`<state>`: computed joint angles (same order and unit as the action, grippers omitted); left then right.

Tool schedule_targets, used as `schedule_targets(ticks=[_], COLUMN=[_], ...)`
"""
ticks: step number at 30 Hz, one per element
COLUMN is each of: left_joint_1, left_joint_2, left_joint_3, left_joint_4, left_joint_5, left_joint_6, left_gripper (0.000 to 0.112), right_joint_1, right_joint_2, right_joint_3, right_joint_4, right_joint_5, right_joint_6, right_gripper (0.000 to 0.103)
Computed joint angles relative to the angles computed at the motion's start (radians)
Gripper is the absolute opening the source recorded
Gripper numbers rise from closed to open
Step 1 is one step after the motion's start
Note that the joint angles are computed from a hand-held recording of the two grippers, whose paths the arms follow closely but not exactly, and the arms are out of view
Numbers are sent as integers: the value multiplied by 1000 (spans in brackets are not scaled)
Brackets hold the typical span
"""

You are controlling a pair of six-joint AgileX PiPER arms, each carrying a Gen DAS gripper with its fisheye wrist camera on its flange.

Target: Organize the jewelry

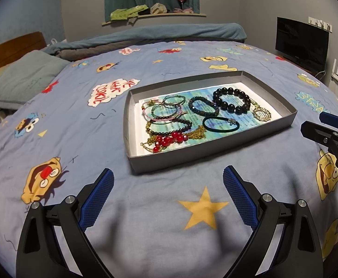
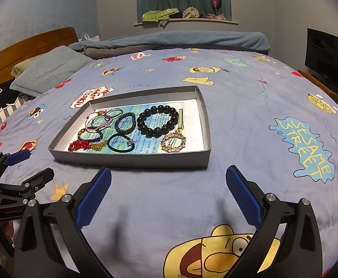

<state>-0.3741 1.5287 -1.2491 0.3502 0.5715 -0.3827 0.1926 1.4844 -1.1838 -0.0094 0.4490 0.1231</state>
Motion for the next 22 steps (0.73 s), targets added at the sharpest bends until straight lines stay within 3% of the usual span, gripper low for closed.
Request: schedule_targets(ticks=[22], left_joint_1=[28], left_joint_2=[32], left_joint_3=[-38], left_joint_4=[-88], left_joint_5=[50], left_joint_6=[66], left_gripper=[95], right_joint_1=[7], right_joint_2=[8], right_joint_3=[4], right_joint_4=[-20], right_joint_5=[-8], right_joint_6=[22], right_gripper=[98])
